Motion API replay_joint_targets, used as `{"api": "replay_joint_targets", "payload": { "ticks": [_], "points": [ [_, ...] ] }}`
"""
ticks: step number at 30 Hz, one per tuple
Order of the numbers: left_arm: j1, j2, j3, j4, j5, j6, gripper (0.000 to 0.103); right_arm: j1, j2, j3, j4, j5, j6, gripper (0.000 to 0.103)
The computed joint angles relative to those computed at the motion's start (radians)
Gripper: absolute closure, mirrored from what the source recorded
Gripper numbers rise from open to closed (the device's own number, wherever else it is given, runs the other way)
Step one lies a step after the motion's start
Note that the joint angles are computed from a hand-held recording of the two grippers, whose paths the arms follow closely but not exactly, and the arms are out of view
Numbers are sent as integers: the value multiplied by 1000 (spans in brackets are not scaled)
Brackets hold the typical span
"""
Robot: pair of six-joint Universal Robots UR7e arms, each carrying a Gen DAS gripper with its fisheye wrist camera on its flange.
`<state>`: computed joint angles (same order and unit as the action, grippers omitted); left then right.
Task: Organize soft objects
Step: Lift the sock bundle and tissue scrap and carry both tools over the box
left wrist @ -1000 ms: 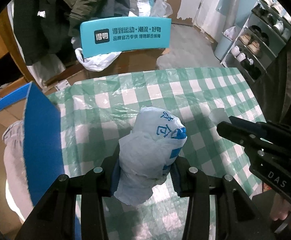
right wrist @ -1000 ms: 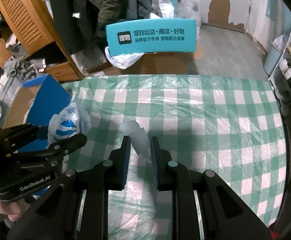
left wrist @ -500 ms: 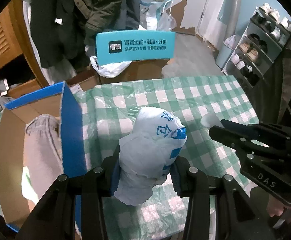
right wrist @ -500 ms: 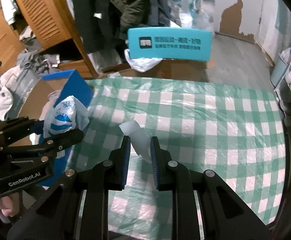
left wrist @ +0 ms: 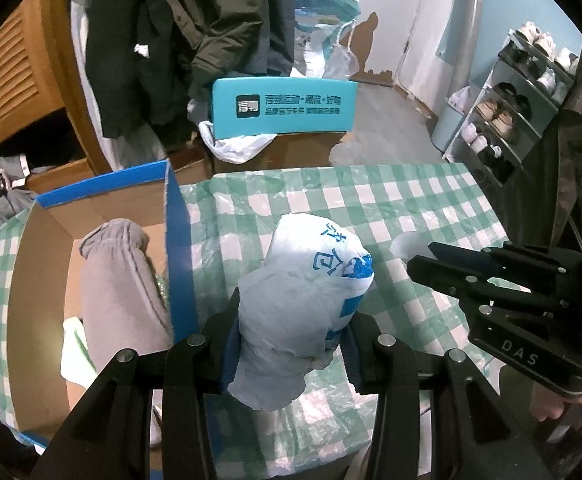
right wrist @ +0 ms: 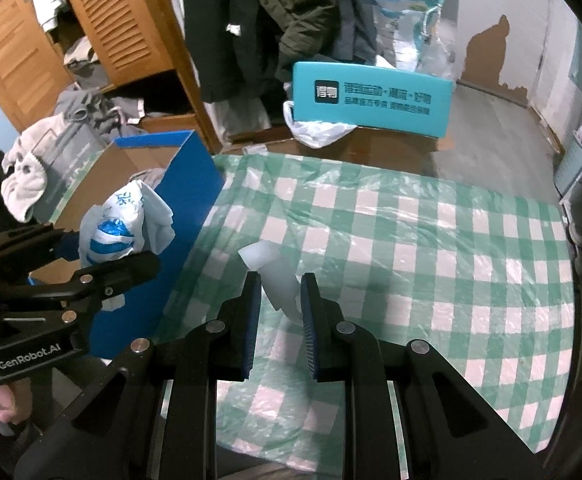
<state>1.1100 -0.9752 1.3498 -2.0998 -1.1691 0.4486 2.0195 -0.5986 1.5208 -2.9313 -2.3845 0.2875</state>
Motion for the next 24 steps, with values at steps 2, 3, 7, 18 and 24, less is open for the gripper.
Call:
{"api": "replay_joint_targets", "payload": {
  "ticks": [2, 3, 7, 18, 24],
  "points": [
    [6, 1, -9, 5, 1, -7, 60, 3, 8, -14, 16, -1, 1, 85],
    [9, 0, -13, 3, 0, -7, 60, 5, 11, -20, 21, -2, 1, 85],
    [19, -3, -26, 0, 2, -3, 60, 15, 28, -56, 35, -5, -11, 85],
    [65, 14, -114, 12, 21, -13, 60, 28, 103, -195, 111, 13, -54, 85],
    [92, 24, -162, 12, 35, -22, 60, 34, 158, -293, 149, 45, -95, 85]
  ]
}}
